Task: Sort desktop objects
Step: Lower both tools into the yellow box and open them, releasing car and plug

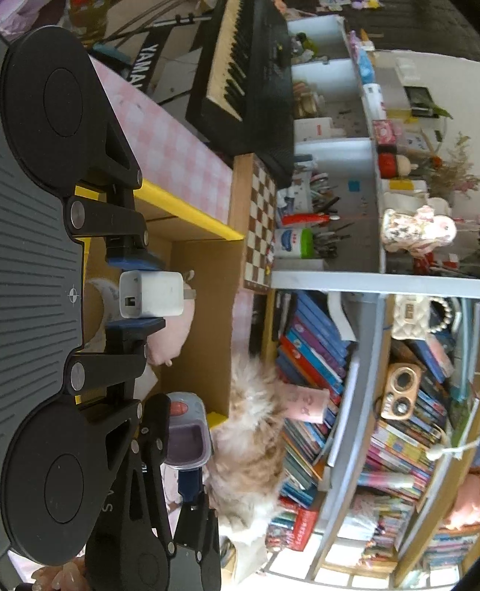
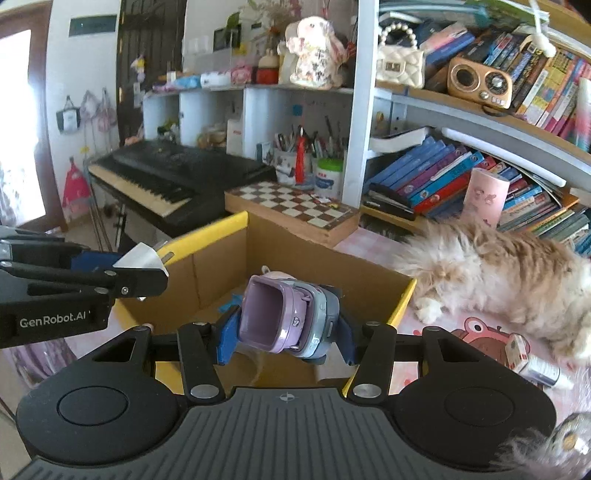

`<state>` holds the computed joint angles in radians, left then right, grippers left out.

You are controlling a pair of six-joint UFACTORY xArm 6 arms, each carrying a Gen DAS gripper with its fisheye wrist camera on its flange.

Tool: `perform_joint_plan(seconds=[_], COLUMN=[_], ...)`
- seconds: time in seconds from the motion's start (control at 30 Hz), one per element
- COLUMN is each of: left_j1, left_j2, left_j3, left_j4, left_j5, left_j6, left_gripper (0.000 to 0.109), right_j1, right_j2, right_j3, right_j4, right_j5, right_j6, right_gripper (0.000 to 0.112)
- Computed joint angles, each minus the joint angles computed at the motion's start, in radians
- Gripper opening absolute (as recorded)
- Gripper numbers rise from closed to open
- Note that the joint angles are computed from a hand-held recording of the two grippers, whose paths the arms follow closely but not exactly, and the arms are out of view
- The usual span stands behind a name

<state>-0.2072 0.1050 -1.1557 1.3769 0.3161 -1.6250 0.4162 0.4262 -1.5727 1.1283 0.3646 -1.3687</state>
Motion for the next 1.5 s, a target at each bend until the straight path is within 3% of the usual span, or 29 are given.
perform_joint_plan(seconds=[0.23, 0.6, 0.8, 1.2, 1.33, 1.43, 1.5], left_j1=[0.003, -0.005, -0.013, -0.007, -0.009, -0.007, -0.003], left_j2=[0.097, 0.192, 0.236, 0.261, 0.256, 0.239, 0.219], left_j3=[-0.065, -0.142, -0.184, -0.206, -0.201, -0.184, -0.165], left_j4=[-0.16, -0.413, -0.545, -0.619, -0.59, -0.561, -0.525], left_j5=[-0.002, 0.043, 0.079, 0.082, 0.086, 0.076, 0.056], left_j6=[0.149, 0.437, 0.596, 0.676, 0.648, 0.607, 0.558], left_gripper=[0.024, 0.024, 0.024, 0.024, 0.025, 0.032, 0.044], right_j1=[-0.012, -0.03, -0.034, -0.049, -0.049, -0.049, -0.046], right_j2=[0.123, 0.28, 0.34, 0.497, 0.506, 0.491, 0.463], right_j3=[-0.137, -0.352, -0.436, -0.711, -0.727, -0.703, -0.653], right_j4=[-0.205, -0.439, -0.522, -0.625, -0.631, -0.624, -0.614], right_j5=[0.069, 0.236, 0.284, 0.499, 0.511, 0.496, 0.462], right_j6=[0.101, 0.155, 0.171, 0.2, 0.222, 0.219, 0.2], right_gripper=[0.049, 0.049, 0.049, 0.05, 0.051, 0.052, 0.054])
